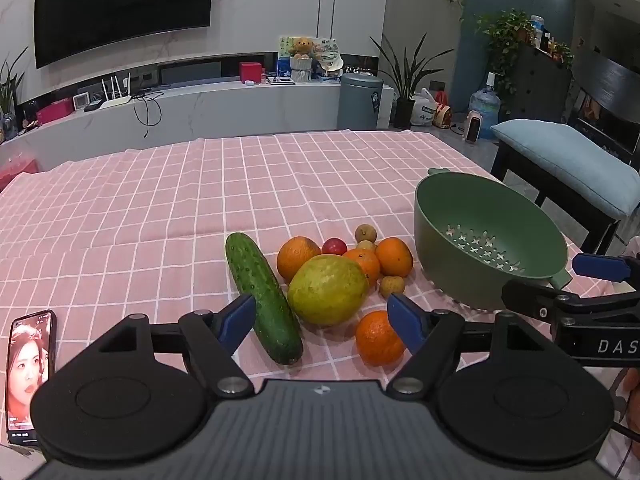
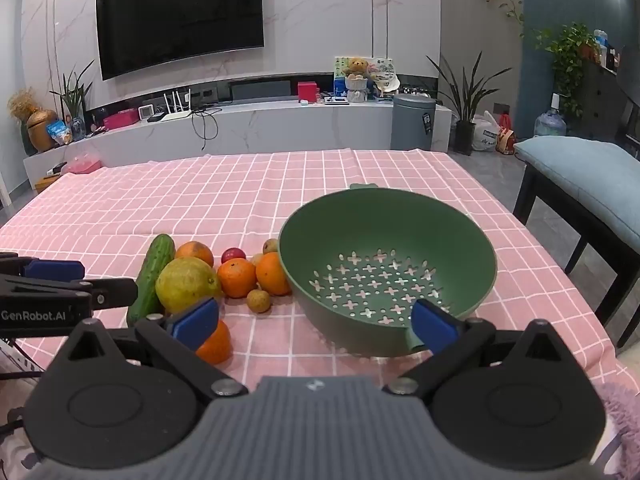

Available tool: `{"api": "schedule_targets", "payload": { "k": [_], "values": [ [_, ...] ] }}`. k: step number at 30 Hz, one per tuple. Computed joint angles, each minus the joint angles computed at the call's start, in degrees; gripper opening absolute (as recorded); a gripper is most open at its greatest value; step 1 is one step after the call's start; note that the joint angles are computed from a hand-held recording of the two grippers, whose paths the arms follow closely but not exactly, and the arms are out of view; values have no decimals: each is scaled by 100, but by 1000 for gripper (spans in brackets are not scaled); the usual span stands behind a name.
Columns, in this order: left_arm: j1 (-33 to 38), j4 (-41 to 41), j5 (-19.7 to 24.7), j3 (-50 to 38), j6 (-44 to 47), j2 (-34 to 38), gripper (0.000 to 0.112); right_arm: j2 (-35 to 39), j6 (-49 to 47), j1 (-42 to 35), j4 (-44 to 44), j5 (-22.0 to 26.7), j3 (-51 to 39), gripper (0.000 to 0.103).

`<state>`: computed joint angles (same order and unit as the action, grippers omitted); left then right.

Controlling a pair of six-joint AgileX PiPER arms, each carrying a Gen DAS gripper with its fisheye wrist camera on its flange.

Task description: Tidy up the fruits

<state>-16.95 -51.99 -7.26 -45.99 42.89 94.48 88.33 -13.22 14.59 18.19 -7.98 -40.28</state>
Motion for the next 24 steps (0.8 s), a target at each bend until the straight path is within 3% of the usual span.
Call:
{"api": "schedule_targets", "payload": {
  "k": [24],
  "values": [
    [16, -452, 94, -33, 443, -6, 88, -103, -140, -38, 89, 146, -14, 99]
  ]
}}
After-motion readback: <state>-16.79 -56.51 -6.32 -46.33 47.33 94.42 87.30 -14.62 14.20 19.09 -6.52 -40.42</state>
